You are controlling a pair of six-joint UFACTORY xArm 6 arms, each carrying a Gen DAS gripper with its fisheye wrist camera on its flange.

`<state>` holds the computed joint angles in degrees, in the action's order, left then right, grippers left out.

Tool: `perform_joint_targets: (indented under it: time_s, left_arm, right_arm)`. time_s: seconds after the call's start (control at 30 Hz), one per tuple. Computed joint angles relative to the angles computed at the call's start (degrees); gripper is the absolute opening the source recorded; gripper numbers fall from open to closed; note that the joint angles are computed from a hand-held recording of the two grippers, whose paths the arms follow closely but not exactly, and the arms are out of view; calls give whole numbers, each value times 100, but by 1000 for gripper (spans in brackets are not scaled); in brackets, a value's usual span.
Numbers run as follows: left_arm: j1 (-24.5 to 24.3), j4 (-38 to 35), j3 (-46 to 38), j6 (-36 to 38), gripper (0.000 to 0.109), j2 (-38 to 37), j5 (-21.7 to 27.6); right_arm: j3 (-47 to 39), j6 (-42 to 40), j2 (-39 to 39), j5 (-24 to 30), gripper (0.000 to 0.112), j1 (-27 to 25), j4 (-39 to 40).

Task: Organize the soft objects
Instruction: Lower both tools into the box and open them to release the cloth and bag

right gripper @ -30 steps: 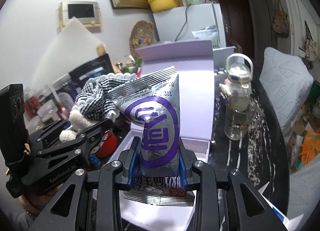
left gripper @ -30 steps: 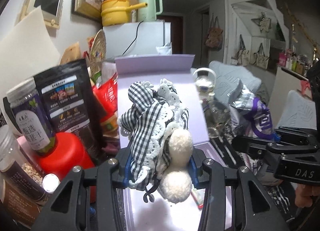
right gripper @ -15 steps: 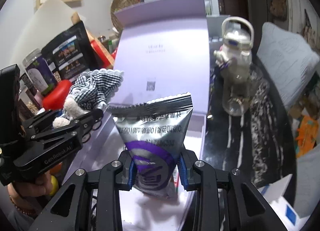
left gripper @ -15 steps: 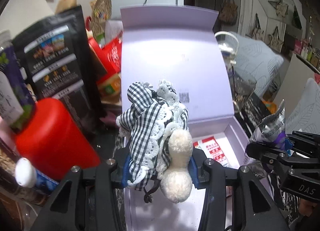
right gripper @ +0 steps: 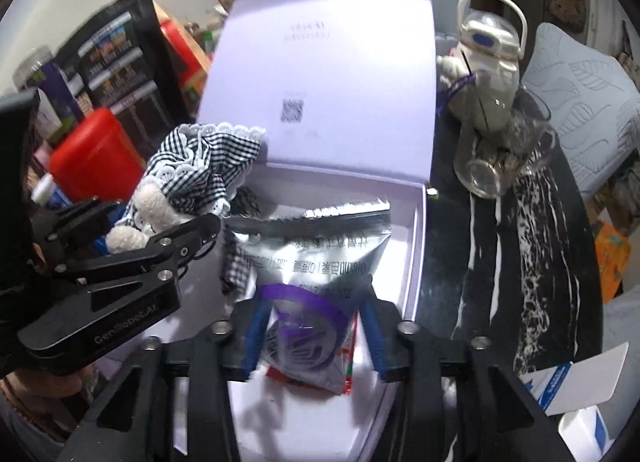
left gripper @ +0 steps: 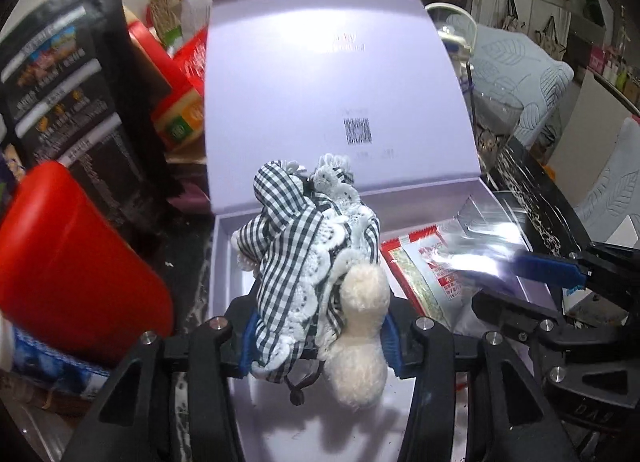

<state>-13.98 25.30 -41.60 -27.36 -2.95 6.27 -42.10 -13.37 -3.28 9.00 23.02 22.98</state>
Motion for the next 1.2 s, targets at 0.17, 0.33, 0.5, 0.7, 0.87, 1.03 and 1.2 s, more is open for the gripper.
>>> perform_joint_targets:
  time_s: [0.17,0.33,0.5,0.7,0.87,1.03,1.2]
  left_arm:
    - [-25,-355,-60,162,49,107,86]
    - [-38,-5,-106,-99,50,104,175]
    - [-80,-93,-96,-59,50,41,213]
    - [-40,805,-43,-833,59,-166,231]
    - [1,1933,-24,-1808,81,-400,276]
    - [16,2231,53,-2064,81,-650,281]
    - [32,2637,239,-2430,81,-1055,301]
  right_arm:
    - [79,855,12,-143,51,-115,-1043]
    - [140,1031,-64,-142,52,-193,-1272]
    - [217,825,-200,-103,52,-178,-1045]
    - [310,916,-383,-138,53,-231,-1133]
    - [391,1194,-528,-203,56,-294,-1462]
    - [454,1184,-663,-195,57,-323,-1403]
    - [624,1521,-961,-292,57,-355,-1824]
